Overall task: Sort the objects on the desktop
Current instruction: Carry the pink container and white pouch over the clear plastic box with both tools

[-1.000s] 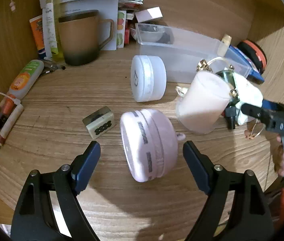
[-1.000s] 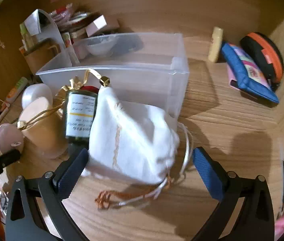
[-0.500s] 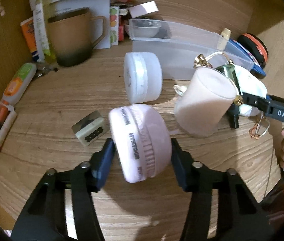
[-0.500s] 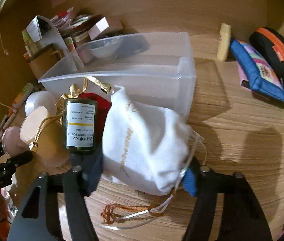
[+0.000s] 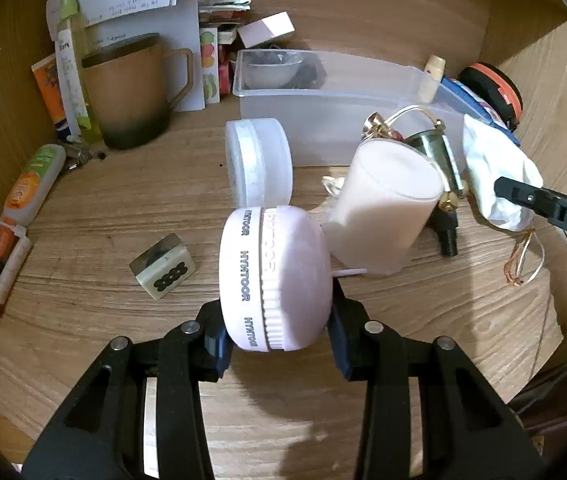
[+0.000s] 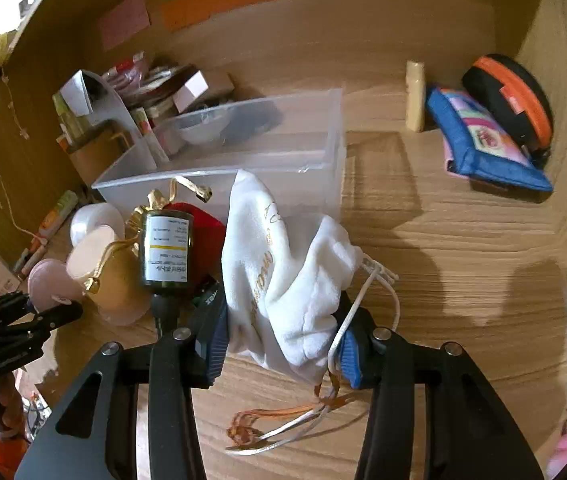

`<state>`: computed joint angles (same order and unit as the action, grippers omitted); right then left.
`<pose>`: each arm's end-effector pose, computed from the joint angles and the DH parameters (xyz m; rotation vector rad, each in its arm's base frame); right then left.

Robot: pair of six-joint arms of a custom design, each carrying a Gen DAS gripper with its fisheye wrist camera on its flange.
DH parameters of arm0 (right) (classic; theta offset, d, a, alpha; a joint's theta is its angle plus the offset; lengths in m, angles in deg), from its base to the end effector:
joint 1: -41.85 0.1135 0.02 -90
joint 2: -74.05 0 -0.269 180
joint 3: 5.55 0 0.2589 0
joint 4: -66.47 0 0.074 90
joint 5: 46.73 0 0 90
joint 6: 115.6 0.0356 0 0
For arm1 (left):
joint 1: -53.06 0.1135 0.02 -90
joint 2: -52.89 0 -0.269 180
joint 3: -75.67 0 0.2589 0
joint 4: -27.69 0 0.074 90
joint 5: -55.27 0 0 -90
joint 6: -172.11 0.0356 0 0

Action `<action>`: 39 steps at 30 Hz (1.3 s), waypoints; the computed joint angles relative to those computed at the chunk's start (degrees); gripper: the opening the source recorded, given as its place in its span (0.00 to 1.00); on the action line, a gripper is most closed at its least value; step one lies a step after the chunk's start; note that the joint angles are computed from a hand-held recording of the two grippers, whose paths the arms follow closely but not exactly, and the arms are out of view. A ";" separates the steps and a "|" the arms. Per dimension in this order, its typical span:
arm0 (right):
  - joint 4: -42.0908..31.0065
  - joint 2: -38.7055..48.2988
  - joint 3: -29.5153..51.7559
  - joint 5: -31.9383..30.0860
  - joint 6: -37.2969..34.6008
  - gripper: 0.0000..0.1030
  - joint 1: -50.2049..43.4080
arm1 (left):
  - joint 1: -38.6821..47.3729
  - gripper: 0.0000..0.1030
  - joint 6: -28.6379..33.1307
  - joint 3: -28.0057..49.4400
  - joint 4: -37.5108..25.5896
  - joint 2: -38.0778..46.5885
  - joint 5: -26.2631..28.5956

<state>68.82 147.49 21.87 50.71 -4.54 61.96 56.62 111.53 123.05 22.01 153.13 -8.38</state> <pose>0.1914 0.0652 0.1096 0.0843 2.3328 0.2090 0.2798 0.0016 0.0815 0.7111 2.3699 -0.3568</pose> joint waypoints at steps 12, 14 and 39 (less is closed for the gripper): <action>-13.85 -22.53 -3.46 4.08 0.48 0.41 3.99 | 1.58 0.38 -0.89 -0.21 -3.49 -6.93 2.02; -15.43 -24.78 -3.52 3.14 0.22 0.41 3.37 | 2.14 0.38 -0.73 0.39 -4.60 -8.09 2.77; -4.08 -10.77 3.98 -17.23 1.39 0.41 -7.53 | -3.59 0.38 -2.70 19.50 -15.78 -3.60 3.55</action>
